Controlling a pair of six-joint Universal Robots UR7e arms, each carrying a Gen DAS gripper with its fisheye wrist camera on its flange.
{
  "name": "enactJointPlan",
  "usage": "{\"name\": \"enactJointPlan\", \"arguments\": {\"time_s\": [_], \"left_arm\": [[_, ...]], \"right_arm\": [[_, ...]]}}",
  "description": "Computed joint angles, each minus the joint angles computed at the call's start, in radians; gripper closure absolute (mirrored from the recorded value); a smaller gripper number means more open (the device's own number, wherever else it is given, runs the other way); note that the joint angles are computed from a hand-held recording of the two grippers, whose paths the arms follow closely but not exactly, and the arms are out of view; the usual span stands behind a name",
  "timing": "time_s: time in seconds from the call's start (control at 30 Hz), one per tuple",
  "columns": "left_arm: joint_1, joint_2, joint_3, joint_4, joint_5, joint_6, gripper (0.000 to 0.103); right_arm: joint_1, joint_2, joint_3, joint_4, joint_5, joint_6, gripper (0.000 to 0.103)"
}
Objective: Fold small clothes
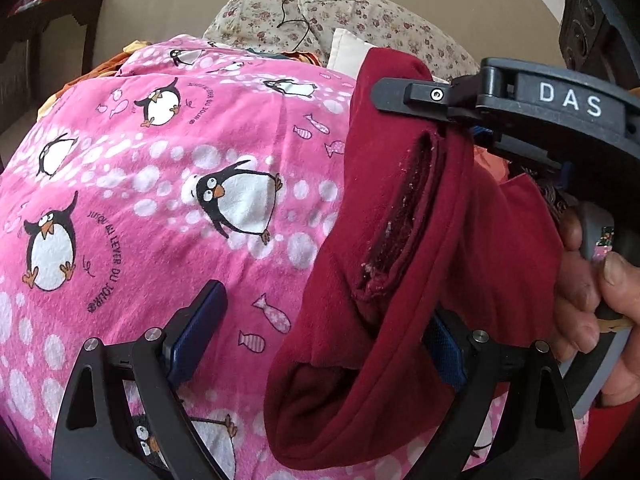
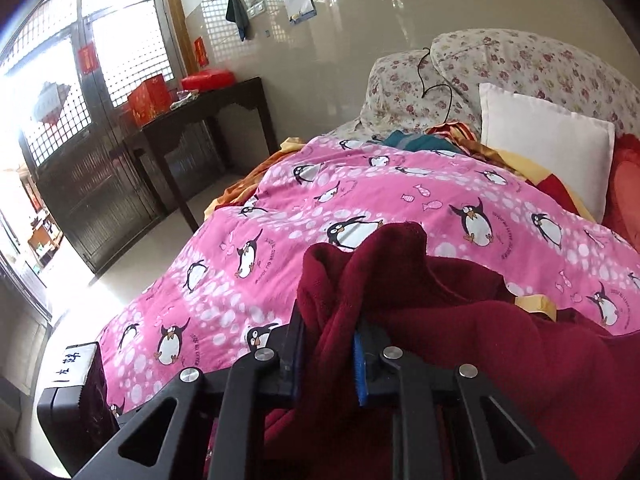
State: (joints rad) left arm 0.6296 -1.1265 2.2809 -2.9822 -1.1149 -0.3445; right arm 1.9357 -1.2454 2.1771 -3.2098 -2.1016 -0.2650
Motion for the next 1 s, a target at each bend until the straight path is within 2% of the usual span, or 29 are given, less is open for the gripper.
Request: {"name": "enactJointPlan", "arguments": {"time_s": [0.23,0.3,0.33,0.37,0.47,0.53,0.63,0.8,0.93,1.0], "left_arm": [[-0.007,0.000,0.002,0.006,0.008,-0.002,0.012],[0.005,-0.004,0.002,-0.009,-0.040,0.021,0.035],[0.022,-0.008,-0.001,-0.015,-0.099,0.035,0.060],[0.041,-0.010,-0.008,-0.009,-0.162,0.032,0.066],[0.048,-0.018,-0.006,-0.022,-0.209,0.029,0.075],[0.037,-0.039,-0.002,-0.036,-0.254,0.022,0.076],[-0.020,-0.057,0.001,-0.048,-0.259,0.039,0.076],[-0.175,-0.026,-0.045,0.007,-0.235,0.073,0.076],[-0.241,0.091,-0.115,0.011,-0.256,0.100,0.076],[-0.259,0.171,-0.155,0.013,-0.273,0.096,0.076]], "right_arm": [[-0.014,-0.016,0.018,-0.016,0.029,0.006,0.085],[-0.017,-0.019,0.029,-0.040,0.042,0.005,0.085],[-0.020,-0.023,0.034,-0.047,0.049,0.005,0.085],[-0.022,-0.029,0.041,-0.052,0.058,0.008,0.085],[-0.022,-0.066,0.064,-0.063,0.083,0.017,0.085],[-0.017,-0.100,0.079,-0.071,0.092,0.013,0.086],[0.001,-0.180,0.098,-0.055,0.095,-0.002,0.086],[0.015,-0.350,0.145,-0.015,0.062,-0.037,0.087],[-0.047,-0.518,0.199,0.027,0.046,-0.042,0.087],[-0.125,-0.604,0.234,0.049,0.044,-0.040,0.087]]}}
